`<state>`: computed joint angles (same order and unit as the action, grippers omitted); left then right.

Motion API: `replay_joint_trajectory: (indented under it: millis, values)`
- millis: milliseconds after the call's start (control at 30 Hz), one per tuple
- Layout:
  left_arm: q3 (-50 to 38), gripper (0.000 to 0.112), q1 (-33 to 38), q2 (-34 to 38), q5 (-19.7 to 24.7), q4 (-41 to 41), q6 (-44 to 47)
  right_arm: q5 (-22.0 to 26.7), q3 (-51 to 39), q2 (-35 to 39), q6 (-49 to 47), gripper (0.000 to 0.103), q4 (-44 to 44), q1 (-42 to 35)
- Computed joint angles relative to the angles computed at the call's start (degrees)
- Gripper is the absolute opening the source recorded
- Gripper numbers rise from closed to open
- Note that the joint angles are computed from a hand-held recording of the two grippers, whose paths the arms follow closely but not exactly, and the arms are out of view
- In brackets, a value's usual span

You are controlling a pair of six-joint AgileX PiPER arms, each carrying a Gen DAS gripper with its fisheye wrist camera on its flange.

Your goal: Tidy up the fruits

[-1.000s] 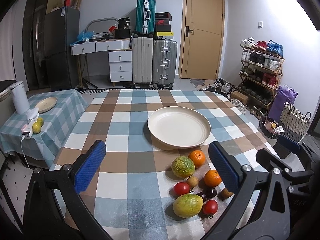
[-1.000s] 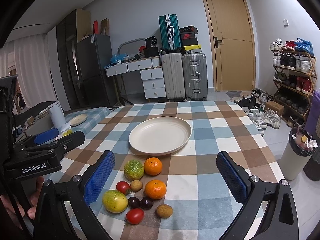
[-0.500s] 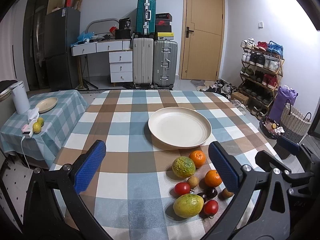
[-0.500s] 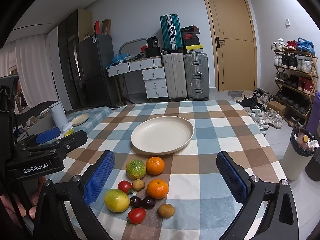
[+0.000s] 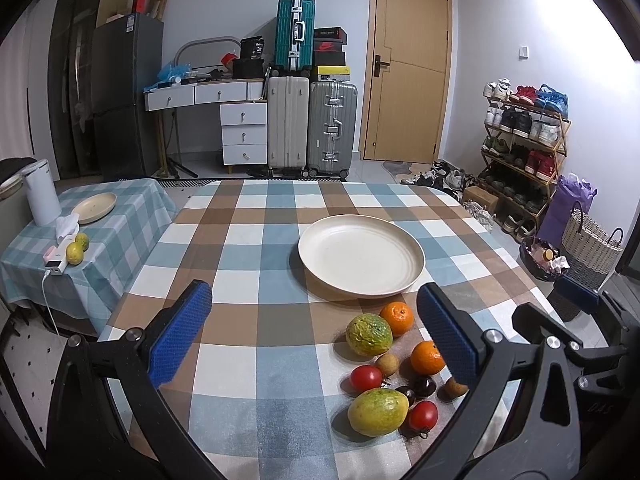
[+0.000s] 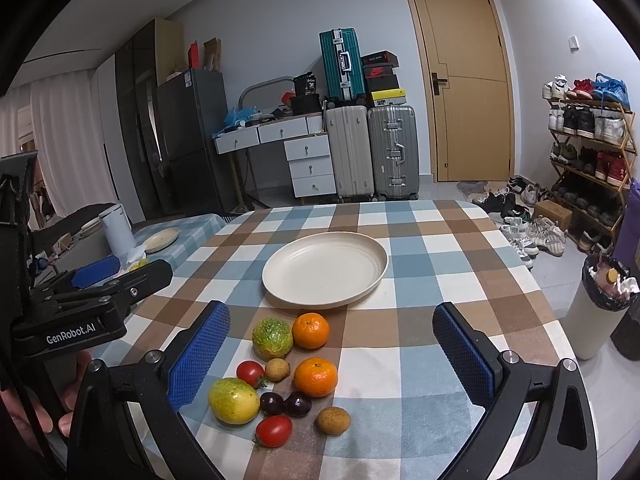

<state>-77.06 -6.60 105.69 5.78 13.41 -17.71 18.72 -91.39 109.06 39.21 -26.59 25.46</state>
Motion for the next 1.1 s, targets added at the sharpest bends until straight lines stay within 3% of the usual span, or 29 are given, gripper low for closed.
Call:
replay_joint_trajectory:
  millis: [200,400,567,700,800,900,1100]
  values:
    - [0.0,0.102,0.1,0.0,0.0,-3.7,3.9,-0.3,0.3,0.1,0.7,0.103,-0.3,0.1]
    - [0.2,0.102,-0.1,0.0,0.0,-0.9,0.9,-0.2,0.3,0.1,0.1,0.103,0.4,-0.1]
    - [-0.4,0.102,-0.1,1.0,0.4,-3.4,3.3,-0.3,0.4,0.1,-0.2,0.103,0.8,-0.1]
    - [-2.4,0.102,0.2,3.1,1.8,-12.1,11.9,-0.2,0.1,0.5,-0.5,0.103,1.3,-0.2]
    - [-6.3,0.102,1.1,6.2,4.7,-22.4,21.6,-0.1,-0.5,1.2,-1.3,0.103,2.2,-0.4]
    - [-10.7,0.102,1.9,9.5,7.8,-25.7,25.0,-0.2,-0.7,1.6,-2.8,0.103,3.9,-0.8]
    - [-24.2,0.102,4.8,19.0,20.2,-39.5,38.0,-0.5,-2.6,4.0,-9.7,0.103,11.6,-2.3]
